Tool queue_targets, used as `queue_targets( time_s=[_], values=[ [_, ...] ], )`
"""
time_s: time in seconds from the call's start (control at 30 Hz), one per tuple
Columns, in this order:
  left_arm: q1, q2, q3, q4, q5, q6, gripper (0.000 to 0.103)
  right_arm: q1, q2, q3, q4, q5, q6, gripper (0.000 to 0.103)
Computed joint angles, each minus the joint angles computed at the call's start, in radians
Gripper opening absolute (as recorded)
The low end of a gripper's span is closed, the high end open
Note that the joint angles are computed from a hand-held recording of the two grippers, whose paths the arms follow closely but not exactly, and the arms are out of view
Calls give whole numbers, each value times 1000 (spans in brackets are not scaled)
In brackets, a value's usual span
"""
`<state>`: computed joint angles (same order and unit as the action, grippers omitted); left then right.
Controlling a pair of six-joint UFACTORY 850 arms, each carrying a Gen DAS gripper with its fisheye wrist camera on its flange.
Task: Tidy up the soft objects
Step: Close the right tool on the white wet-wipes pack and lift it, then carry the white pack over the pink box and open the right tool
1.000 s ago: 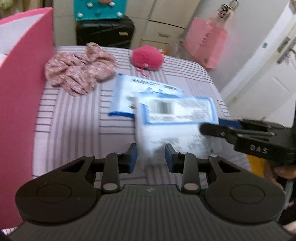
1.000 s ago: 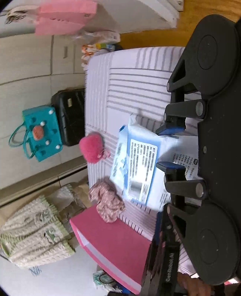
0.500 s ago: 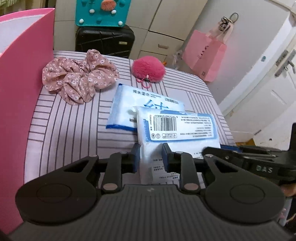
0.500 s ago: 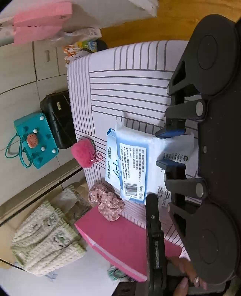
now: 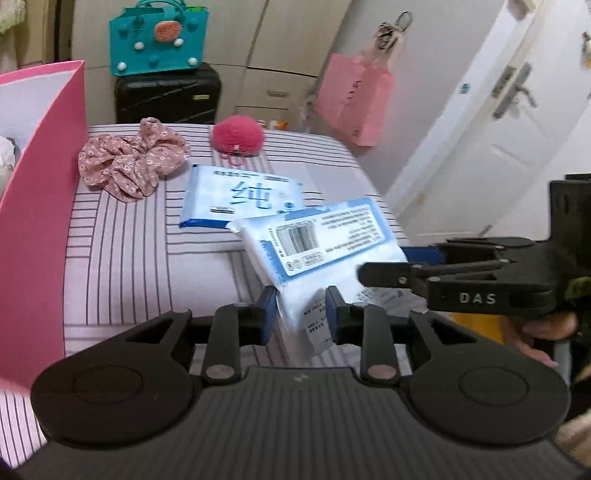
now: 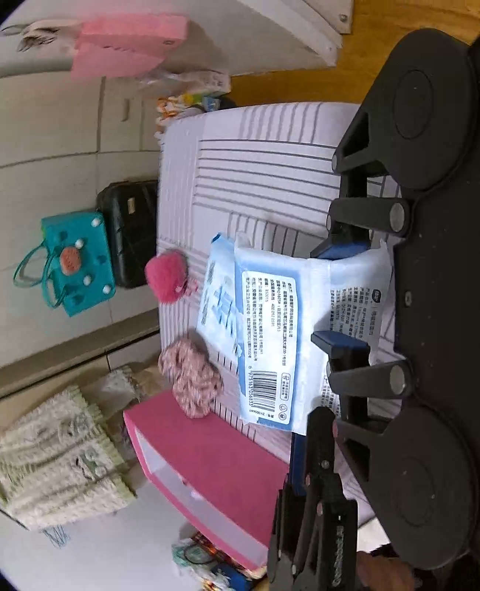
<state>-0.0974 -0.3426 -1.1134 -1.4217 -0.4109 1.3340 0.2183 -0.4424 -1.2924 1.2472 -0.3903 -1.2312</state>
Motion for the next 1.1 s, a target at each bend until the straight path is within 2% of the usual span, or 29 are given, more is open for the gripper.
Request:
queue_targets(
  time_s=[0.2, 0.53, 0.6, 0.67, 0.8, 0.87, 0.93, 1.0, 1.03, 1.1],
  values=[
    [43, 104, 74, -88, -47, 147, 28, 23, 58, 7, -43, -34, -21, 62],
    [163, 236, 126, -6, -111, 139, 28, 125, 78, -92, -201, -38, 26, 63],
    [190, 277, 157, -48, -102, 215, 28, 145, 72, -124, -214, -51, 21, 63],
    [215, 328, 203, -159, -80, 353, 28, 163, 64, -151, -211, -68, 5, 63],
    [272, 372, 231, -213, -58, 411, 28, 206, 25, -223, -204, -94, -35, 63],
    [296, 374, 229, -227, -33, 416, 28, 220, -11, -276, -223, -124, -18, 60],
    [314, 363, 213, -239, 2, 417, 28, 234, -54, -338, -253, -151, 1, 44],
    [331, 340, 187, -236, 45, 406, 28, 243, -107, -414, -291, -196, 31, 37],
    [341, 323, 167, -204, 55, 372, 28, 246, -135, -453, -308, -222, 61, 33],
    [363, 285, 123, -83, 61, 244, 28, 256, -187, -526, -345, -254, 116, 32]
  ],
)
